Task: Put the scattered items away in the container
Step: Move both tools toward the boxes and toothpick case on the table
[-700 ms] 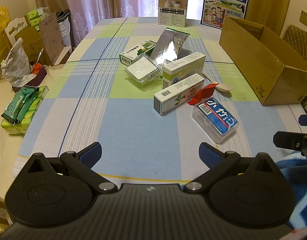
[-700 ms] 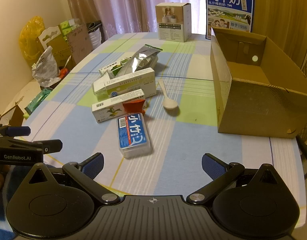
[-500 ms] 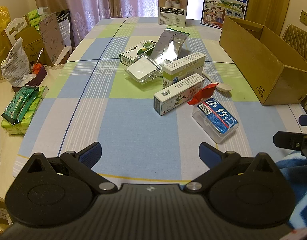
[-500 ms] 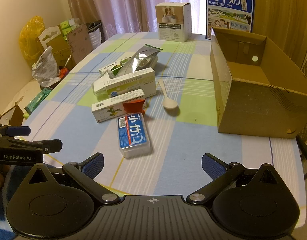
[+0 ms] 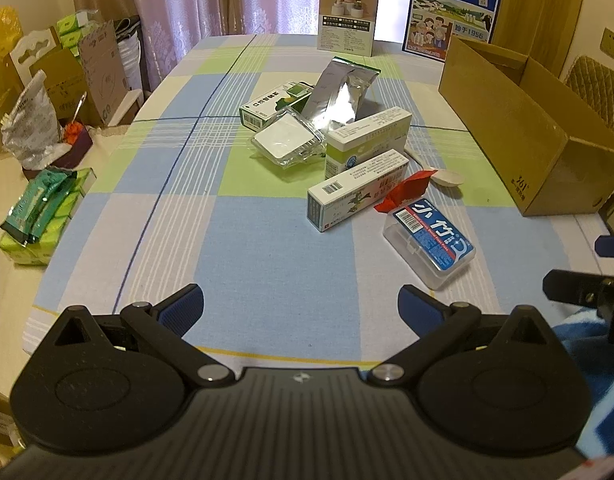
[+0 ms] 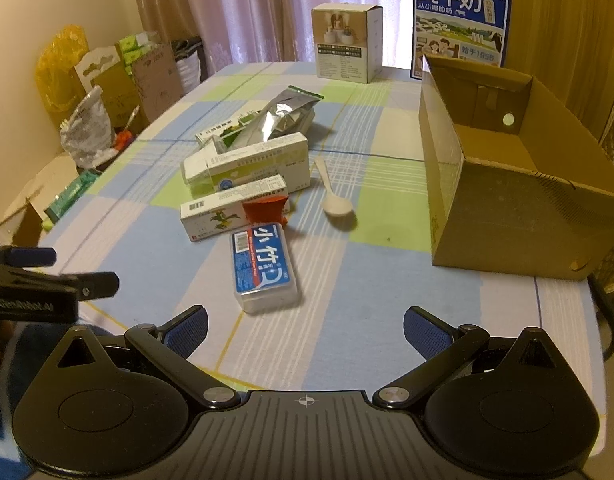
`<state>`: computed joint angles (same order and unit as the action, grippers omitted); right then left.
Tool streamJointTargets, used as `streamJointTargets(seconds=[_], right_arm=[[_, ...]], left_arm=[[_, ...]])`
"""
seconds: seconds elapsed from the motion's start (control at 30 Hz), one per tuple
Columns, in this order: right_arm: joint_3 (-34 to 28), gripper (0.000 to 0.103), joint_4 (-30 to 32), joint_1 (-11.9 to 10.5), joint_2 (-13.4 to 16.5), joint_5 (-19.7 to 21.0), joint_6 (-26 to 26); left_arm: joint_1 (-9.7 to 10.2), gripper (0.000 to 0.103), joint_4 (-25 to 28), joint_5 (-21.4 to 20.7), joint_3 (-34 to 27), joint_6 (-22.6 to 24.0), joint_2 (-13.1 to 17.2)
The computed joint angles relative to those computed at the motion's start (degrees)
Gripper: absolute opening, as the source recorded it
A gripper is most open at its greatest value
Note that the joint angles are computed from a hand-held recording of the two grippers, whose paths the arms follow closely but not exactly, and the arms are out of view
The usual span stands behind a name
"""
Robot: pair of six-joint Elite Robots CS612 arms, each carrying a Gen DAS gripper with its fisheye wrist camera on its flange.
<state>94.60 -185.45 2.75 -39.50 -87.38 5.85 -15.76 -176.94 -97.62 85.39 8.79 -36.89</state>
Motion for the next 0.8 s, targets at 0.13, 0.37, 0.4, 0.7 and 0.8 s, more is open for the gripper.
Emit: streamJointTargets(seconds=[0.13, 0.37, 0.4, 0.7, 0.8], right_arm=[[-0.64, 0.101, 3.12, -0.01, -0.33, -0.03, -0.67], [-2.79, 0.101, 6.49, -0.48, 0.06, 2.92, -1.84], [-3.28, 0.101, 6.88, -0.47, 0.25, 3.01, -2.38], [-9.52, 0.101, 12.14, -0.49, 3.21, 4.29, -6.10], [-11.82, 0.098, 16.44, -0.57, 4.12, 5.58, -8.12]], left_arm=[[0.77, 0.102, 2.33, -3.62, -0.94, -1.19, 0.07], [2.31, 0.102, 4.88, -10.33, -3.77, -0.64, 0.98], [2.39, 0.102, 4.90, -10.76, -4.44, 0.60, 1.24], [2.47, 0.102, 7.01, -9.60, -11.89, 11.42, 4.79], [2.33, 0.102, 8.77, -9.10, -14.08, 15.09, 6.08]])
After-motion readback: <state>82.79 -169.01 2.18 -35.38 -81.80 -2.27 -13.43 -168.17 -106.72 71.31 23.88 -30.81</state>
